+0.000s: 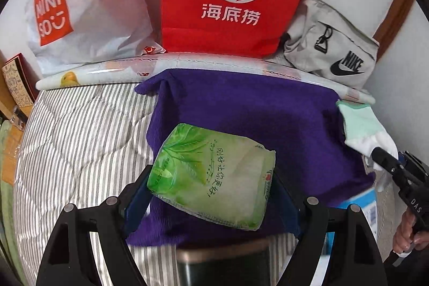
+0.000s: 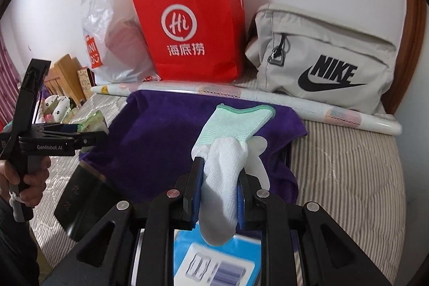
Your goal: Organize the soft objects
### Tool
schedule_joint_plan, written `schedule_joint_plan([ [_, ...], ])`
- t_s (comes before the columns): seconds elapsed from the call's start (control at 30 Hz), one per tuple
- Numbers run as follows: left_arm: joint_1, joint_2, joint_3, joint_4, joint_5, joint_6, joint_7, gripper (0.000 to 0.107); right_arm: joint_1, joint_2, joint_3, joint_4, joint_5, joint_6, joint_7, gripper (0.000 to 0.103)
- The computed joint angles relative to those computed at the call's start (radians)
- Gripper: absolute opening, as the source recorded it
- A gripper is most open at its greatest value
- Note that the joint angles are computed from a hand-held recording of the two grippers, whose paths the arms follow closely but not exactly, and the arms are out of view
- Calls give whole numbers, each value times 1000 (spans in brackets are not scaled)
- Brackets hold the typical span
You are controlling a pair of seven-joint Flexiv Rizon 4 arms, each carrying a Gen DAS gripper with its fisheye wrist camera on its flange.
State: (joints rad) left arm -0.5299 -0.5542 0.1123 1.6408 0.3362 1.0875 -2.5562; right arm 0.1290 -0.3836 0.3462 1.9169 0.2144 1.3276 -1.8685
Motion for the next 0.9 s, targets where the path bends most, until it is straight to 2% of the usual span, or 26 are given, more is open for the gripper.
schedule_joint_plan([
  [0.27, 71, -86, -35, -76, -86, -7, 96, 81, 28, -96, -34, -85, -62, -54, 32, 24],
  [0.47, 69, -135, -22, -140, -124, -42, 156, 81, 32, -132, -43, -114, -96, -78, 51, 24],
  [0.7, 91, -161, -37, -147, -185, -14, 210, 81, 32, -156, -53, -129, -122, -79, 74, 26],
  [0.77, 93, -167, -40, -150, -189, 8, 234, 85, 20, -161, -41, -138, -117, -93, 70, 33],
  [0.8, 84, -168, -32, -155, -186, 3, 236, 92, 12, -163, -32, -142, -110, -97, 64, 36],
  [0.87, 63, -168, -6, -163, -176, -12, 221, 95, 9, -163, -28, -141, -103, -96, 61, 53],
  [0.9, 55, -167, 3, -168, -172, -25, 211, 95, 13, -162, -32, -137, -104, -90, 63, 57],
])
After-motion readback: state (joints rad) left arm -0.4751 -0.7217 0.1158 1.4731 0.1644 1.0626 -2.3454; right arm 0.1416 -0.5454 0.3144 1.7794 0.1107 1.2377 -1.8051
